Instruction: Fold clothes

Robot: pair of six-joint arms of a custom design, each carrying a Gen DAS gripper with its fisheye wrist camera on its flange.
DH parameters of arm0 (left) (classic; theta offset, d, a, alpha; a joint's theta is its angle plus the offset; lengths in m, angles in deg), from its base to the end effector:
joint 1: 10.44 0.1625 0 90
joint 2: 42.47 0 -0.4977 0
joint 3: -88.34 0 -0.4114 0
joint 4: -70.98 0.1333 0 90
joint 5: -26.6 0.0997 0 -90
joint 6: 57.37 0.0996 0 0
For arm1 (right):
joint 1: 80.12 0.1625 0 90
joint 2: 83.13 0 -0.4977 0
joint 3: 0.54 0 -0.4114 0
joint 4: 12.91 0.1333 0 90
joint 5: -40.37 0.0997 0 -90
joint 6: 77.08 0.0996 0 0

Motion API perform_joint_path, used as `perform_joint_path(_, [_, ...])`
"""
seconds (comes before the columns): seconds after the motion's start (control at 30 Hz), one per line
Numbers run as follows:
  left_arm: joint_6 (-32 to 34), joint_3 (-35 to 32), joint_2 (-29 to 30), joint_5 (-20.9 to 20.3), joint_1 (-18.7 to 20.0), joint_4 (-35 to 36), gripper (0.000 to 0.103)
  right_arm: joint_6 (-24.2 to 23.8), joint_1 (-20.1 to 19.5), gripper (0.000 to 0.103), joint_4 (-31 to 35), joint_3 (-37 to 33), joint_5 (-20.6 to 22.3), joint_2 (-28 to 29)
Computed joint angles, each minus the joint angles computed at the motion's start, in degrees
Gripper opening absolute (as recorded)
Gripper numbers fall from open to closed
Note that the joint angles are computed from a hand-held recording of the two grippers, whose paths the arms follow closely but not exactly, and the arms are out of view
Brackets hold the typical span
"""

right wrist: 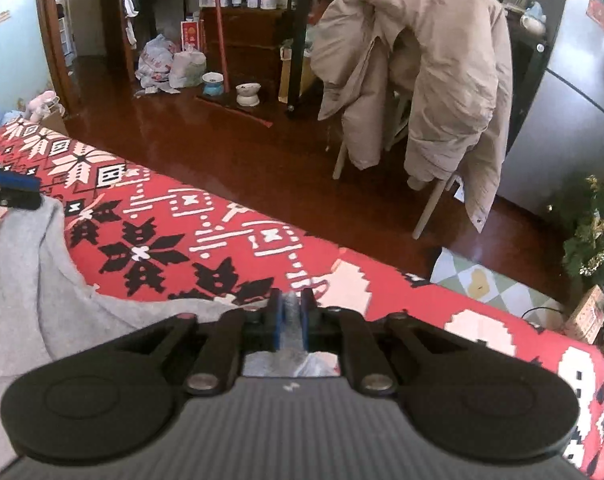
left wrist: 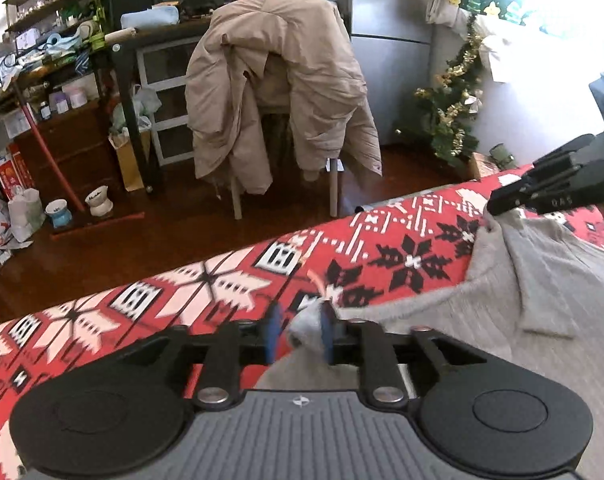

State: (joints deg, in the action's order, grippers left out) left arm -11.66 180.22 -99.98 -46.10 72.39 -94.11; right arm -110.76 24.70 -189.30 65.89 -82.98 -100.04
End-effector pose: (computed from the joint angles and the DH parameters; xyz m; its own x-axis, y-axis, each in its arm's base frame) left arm 0.0687 -0.7590 0.3430 -0.6107 0.4871 -0.6244 0.7615 0.5776 -0.2942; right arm 0.2992 -0.8238 -0.0124 -0.6287 -0.3413 0.6987 -0.6649 0.7019 -0.2554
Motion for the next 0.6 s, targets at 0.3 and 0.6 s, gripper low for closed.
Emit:
perform_joint_path(0.3, [-3.0, -3.6, -0.2, -2.8, 1.2, 4.7, 0.046, -4.0, -0.8, 0.034, -2.8, 5.6, 3.8, -4.7])
perform_joint_path(0.6, [9.4, -2.4, 2.0, 1.1, 0.4, 5.7, 0.031, -8.5, -0.8, 0.034, -0.4, 3.8, 1.5, -2.6])
